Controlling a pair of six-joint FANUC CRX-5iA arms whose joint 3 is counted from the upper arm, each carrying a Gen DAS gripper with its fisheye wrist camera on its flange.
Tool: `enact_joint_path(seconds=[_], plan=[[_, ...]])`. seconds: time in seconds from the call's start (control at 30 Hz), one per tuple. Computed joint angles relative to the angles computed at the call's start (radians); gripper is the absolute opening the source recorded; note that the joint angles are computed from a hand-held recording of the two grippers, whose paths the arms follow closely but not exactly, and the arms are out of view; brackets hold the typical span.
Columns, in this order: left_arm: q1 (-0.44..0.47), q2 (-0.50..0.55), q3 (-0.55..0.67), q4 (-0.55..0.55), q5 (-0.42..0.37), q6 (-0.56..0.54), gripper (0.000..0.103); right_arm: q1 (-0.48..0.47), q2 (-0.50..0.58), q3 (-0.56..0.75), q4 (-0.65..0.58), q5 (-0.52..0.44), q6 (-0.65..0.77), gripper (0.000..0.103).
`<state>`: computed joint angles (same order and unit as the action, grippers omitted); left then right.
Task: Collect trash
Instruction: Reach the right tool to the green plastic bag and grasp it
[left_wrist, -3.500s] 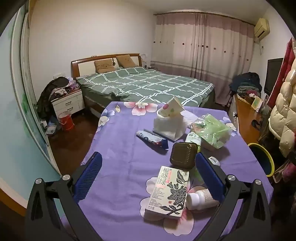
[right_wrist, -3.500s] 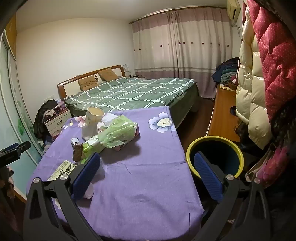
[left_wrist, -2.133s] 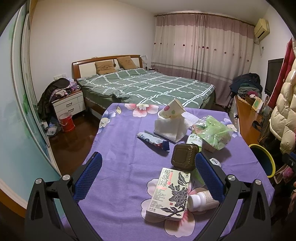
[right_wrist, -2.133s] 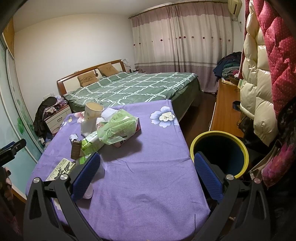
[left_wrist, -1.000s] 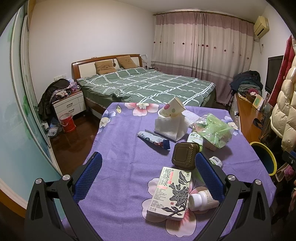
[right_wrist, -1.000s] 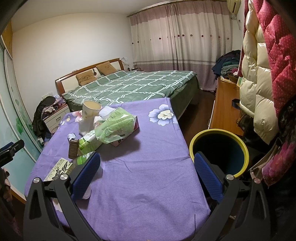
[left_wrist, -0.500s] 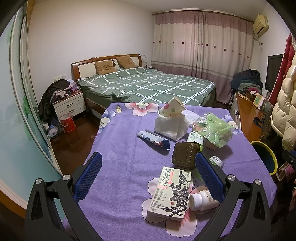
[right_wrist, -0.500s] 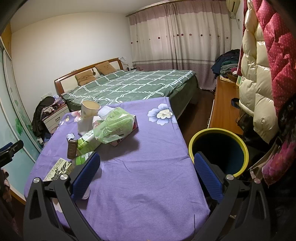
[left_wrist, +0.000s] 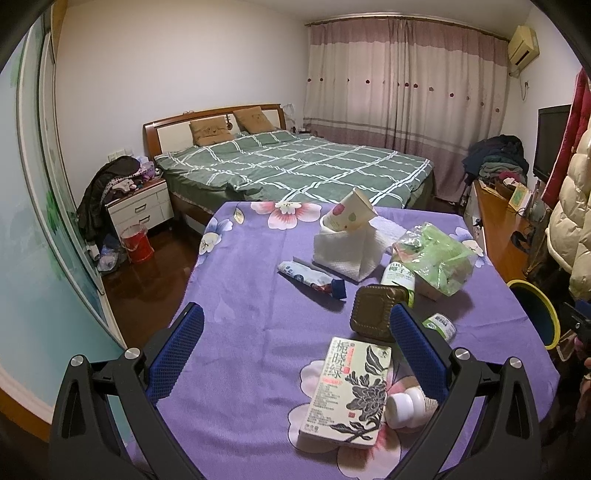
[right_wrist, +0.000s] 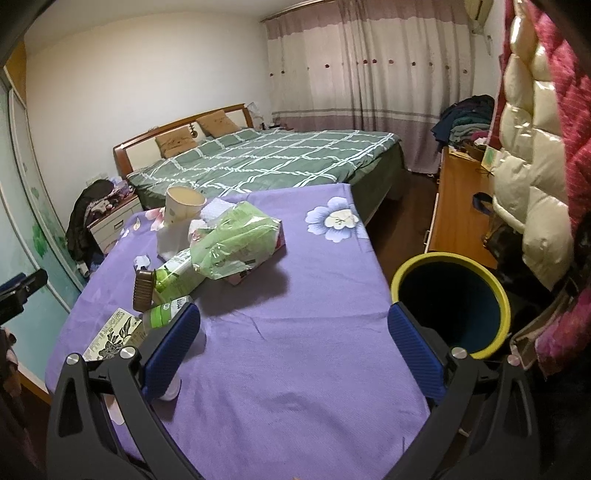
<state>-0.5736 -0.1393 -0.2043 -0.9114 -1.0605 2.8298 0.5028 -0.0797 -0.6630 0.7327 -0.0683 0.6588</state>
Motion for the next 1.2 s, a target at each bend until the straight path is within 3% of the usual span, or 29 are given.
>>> enact_joint_path(seconds=[0.13,0.27,0.4,0.5,0.67,0.8,0.97,1.03,1.13,1.2], plan=[[0.007,0.006,0.011,-0.011,0.000,-0.011,0.099,0.057,0.068,0.129,-0.257,-0.078,0.249,0.097],[0.027,0.011,0.016,-0.008,0.007,-0.021,0.099,0.079,0.150,0.227,-0.333,-0.113,0.351,0.097],[0.046,0.016,0.018,0.004,0.016,-0.039,0.099,0.100,0.227,0.396,-0.650,-0.244,0.658,0.097],[0.056,0.020,0.021,0.001,0.011,-0.041,0.099,0.129,0.257,0.432,-0.678,-0.275,0.721,0.097],[0.065,0.006,0.008,-0.009,0.009,-0.031,0.099,0.157,0.284,0.513,-0.834,-0.370,0.933,0.097],[0.069,0.001,0.003,-0.006,0.013,-0.037,0.099,0.180,0.311,0.524,-0.749,-0.337,0.859,0.097],[0.082,-0.009,-0.012,0.003,0.034,-0.043,0.099,0.143,0.414,0.561,-0.427,-0.287,0.501,0.097],[0.092,-0.009,-0.017,0.011,0.045,-0.050,0.099,0.129,0.477,0.654,-0.466,-0.366,0.550,0.097],[0.102,0.002,-0.015,0.022,0.061,-0.054,0.099,0.103,0.556,0.809,-0.656,-0.497,0.733,0.097],[0.109,0.005,-0.014,0.031,0.070,-0.063,0.099,0.102,0.571,0.822,-0.656,-0.507,0.729,0.097]])
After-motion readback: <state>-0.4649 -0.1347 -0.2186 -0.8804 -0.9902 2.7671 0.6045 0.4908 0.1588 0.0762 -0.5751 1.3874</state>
